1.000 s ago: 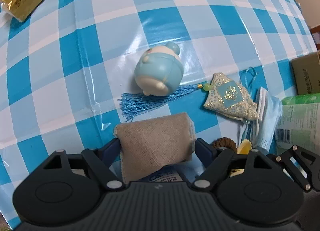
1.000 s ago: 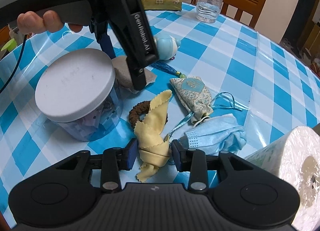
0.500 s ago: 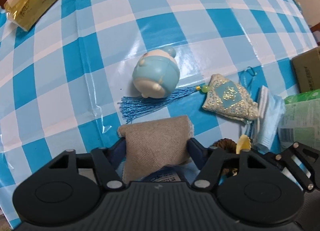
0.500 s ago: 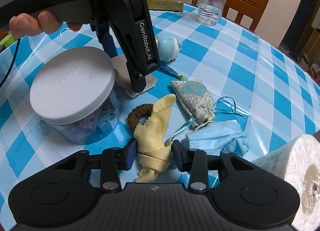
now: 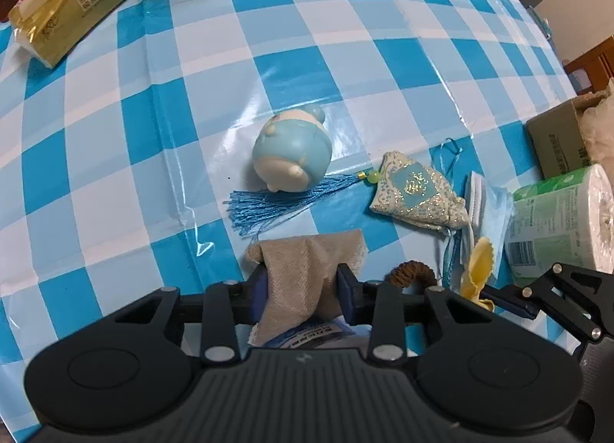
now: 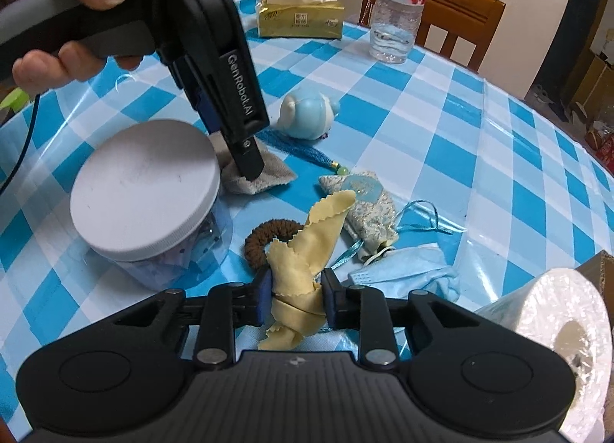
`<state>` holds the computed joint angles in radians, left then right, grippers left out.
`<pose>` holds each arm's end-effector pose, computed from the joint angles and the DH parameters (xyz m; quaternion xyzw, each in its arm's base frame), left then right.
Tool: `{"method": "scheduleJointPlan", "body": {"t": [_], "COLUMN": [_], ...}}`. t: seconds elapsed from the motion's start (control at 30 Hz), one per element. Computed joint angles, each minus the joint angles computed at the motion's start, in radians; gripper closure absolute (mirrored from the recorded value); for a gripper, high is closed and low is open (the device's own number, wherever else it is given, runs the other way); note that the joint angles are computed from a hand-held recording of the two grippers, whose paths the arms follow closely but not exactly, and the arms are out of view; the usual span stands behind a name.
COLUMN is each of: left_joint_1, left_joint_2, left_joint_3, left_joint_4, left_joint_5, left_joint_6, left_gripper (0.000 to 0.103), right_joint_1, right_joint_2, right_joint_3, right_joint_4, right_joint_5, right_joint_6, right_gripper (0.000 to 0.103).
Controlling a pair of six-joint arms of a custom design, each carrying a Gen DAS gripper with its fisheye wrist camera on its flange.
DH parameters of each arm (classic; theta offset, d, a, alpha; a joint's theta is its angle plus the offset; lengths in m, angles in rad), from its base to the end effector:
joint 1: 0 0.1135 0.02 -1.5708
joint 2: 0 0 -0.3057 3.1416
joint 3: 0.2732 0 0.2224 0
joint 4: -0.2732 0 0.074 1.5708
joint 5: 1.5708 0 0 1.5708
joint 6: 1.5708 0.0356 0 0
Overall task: Organize soft objects
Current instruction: 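Lift the yellow cloth with the right tool while the left tool lifts the grey felt cloth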
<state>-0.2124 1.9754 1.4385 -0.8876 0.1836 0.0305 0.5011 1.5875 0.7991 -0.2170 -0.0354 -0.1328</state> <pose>0.3612 -0.0846 0.2287 0.1270 0.9850 -0.0977 0.0642 0.2426 0.1343 0.2171 -0.3039 0.9108 0.0678 0.2711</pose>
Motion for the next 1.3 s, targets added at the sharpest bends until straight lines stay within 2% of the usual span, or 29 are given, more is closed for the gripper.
{"method": "scheduleJointPlan", "body": {"t": [0.5,1.13,1.17,1.27,1.3], "left_joint_1": [0.042,0.078,0.077,0.074,0.073], "left_joint_2": [-0.056,-0.148,-0.152,-0.166,-0.171], "left_joint_3": [0.023,-0.027,-0.029,-0.036,-0.038], "left_joint_4": [-0.003,-0.012,-0.013,-0.017,-0.018], "left_joint_5": [0.009,0.016,0.018,0.014,0.012], "left_joint_6": [0.007,0.022,0.023,0.023,0.024], "left_gripper": [0.071,0.071,0.071,0.071,0.072], "right_joint_1": [-0.002,0.031,0.032,0.032,0.036], "right_joint_2": [-0.051,-0.139,-0.147,-0.162,-0.168], "right_joint_3": [0.022,0.018,0.019,0.022,0.015], "right_joint_4": [-0.038,-0.078,-0.087,-0.112,-0.113], "right_joint_5": [0.002,0.031,0.030,0.019,0.026], "right_joint_6": [0.011,0.001,0.000,-0.013,-0.011], "right_gripper": [0.072,0.071,0.070,0.053,0.053]}}
